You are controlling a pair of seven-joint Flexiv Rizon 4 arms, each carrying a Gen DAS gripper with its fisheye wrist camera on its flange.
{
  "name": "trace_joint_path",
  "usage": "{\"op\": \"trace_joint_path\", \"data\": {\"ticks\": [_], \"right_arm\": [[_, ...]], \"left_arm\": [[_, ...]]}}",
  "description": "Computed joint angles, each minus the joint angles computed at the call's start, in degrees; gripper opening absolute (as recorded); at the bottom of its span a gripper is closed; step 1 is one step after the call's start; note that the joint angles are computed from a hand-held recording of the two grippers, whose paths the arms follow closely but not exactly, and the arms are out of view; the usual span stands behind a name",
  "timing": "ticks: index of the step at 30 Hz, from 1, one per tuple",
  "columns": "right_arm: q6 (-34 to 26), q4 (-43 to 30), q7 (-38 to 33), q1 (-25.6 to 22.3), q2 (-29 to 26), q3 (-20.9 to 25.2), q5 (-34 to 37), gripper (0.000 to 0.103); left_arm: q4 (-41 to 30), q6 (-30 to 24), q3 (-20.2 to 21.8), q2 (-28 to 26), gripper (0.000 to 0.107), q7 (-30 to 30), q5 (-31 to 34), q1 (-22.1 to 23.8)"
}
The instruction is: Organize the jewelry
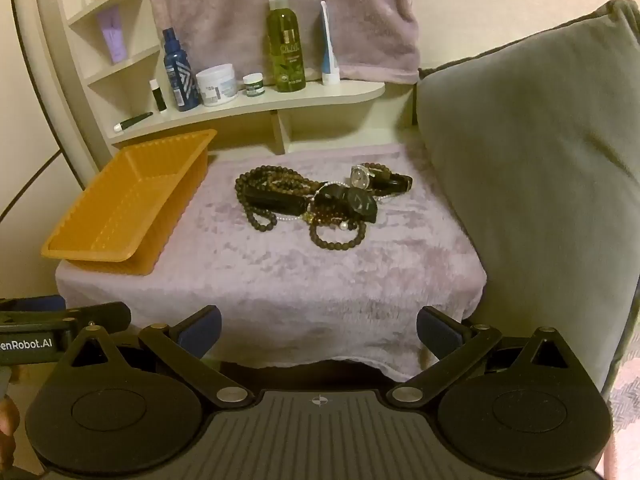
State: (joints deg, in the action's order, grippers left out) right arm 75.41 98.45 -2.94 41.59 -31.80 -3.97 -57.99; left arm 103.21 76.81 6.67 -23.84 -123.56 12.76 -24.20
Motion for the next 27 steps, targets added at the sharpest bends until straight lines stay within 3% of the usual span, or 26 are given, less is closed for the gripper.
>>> {"op": "trace_joint_path", "data": {"ticks": [3,4,5,8,9,27], "right_arm": [[-0.4,-0.1,-0.1,0.0,0.0,0.1,0.0,0.103],[-0.6,-0.2,-0.4,-0.1,0.0,0.3,0.2,0.103],[-0.5,-0.2,-0.4,-0.1,0.0,0.3,0.2,0.103],[-0.6,-0.2,-0.5,-0.1,0.0,0.3,0.3,0.103],[-0.6,-0.2,-0.5,-0.1,0.0,0.3,0.3,0.103],[-0.5,-0.1,-0.6,-0.1,0.0,0.3,0.4,0.103]], "left_arm": [[0.6,0.3,-2.1,-0.1,0.099,2.4,-2.1,1.8],[0.5,0.4,-1.7,-0.3,0.099,2.9,-2.6,1.4],[-1.2,-1.7,0.5,0.1,0.099,-0.5,0.6,-0.5],[-2.0,-2.4,0.6,-0.1,0.099,-0.2,0.5,-0.7],[-0.9,-0.5,1.3,0.1,0.099,-1.8,1.9,-1.3],[-0.5,0.2,0.3,-0.2,0.099,-1.0,1.0,-0.2]]}}
